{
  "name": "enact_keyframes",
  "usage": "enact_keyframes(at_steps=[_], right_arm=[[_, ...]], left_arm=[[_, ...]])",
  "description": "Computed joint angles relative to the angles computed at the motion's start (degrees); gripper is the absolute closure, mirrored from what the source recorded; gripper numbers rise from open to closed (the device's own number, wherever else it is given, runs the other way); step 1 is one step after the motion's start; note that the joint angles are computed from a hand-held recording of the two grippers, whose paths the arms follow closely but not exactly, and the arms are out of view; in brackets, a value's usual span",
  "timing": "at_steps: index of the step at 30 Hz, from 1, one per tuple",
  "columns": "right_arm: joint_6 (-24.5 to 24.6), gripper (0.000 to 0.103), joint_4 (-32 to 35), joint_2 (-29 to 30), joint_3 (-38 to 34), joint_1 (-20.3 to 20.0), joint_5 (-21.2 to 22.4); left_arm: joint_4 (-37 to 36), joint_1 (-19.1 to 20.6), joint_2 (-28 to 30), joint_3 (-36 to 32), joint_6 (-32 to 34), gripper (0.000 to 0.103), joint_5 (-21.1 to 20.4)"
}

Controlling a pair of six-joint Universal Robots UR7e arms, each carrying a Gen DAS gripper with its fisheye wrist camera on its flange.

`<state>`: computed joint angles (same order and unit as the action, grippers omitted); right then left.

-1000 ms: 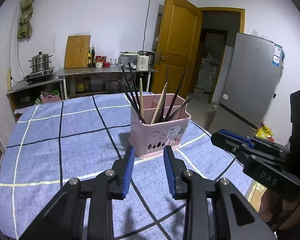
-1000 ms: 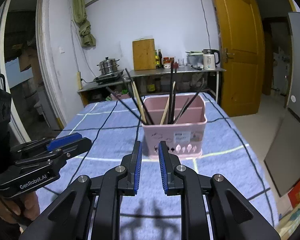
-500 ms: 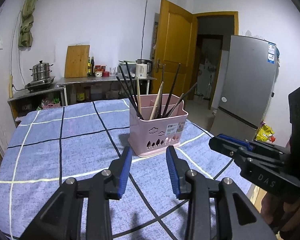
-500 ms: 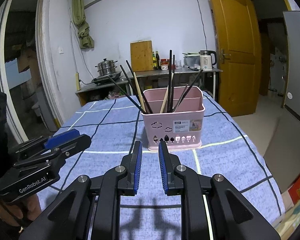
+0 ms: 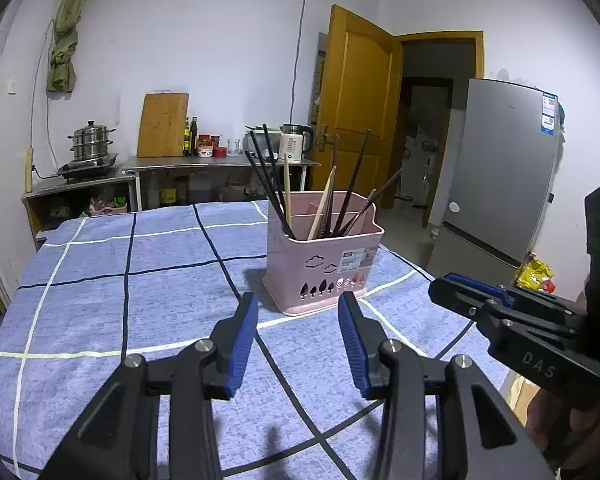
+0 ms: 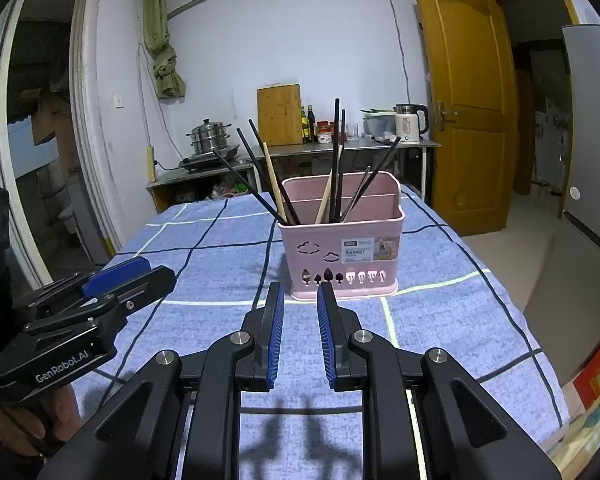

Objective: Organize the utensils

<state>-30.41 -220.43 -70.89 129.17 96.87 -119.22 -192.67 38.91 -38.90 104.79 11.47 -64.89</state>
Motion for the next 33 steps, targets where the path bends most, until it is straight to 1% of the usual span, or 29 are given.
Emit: enact_keyframes(at_steps=[9,33], right_arm=[[-0.18,0.085,-0.01,0.04,0.13,0.48,-0.45],[-0.36,0.085,0.53,0.11,-0.02,0.55,-0.34]], left_arm=[[-1.22,-0.14,-0.05,0.44,-0.62,0.056,0.9],[-1.25,-0.69,0.1,0.4,-0.23,0.056,1.58]])
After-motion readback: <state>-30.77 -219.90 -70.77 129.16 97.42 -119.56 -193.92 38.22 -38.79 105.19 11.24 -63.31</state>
